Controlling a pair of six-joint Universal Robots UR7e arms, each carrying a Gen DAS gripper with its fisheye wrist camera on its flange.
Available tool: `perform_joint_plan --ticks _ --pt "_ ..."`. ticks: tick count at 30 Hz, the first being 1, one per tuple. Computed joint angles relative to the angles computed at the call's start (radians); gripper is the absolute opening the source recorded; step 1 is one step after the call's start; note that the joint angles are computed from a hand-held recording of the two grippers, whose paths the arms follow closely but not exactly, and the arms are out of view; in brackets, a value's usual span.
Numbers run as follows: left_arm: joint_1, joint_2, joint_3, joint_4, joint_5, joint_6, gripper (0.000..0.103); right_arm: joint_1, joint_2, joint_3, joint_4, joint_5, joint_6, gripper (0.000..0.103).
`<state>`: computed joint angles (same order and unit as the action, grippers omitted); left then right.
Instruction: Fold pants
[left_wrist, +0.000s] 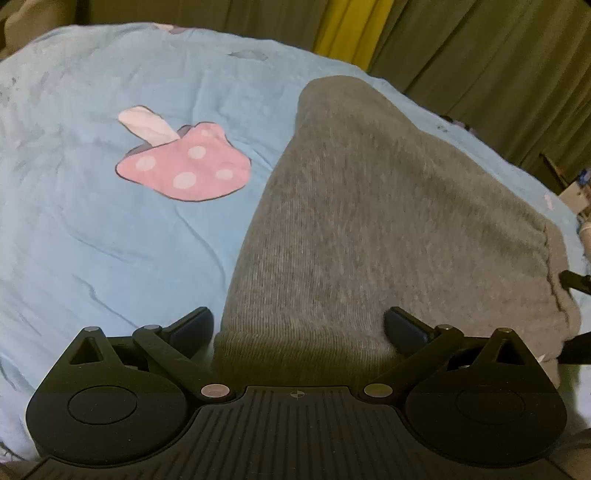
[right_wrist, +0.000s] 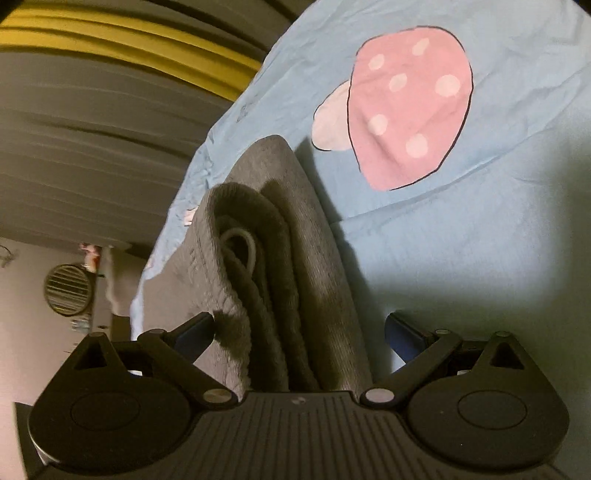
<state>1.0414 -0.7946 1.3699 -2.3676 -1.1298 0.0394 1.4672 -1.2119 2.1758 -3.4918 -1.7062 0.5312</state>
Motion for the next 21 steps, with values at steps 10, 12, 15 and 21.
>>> perform_joint_plan --ticks 10,12,15,21 --pt "0.087 0.109 -0.232 0.094 -0.222 -0.152 0.103 0.01 0.038 -0.062 0.073 0.072 -0.144 0.099" --pt "0.101 0.137 -0.28 0.108 -0.264 -0.184 0.103 0.012 0.044 -0.064 0.061 0.07 -0.146 0.096" --pt "0.109 0.175 -0.334 0.122 -0.295 -0.186 0.103 0.011 0.044 -0.059 0.044 0.065 -0.133 0.082" --pt "0.108 0.24 -0.416 0.168 -0.329 -0.091 0.093 0.006 0.058 -0.052 0.011 0.084 -0.117 0.089"
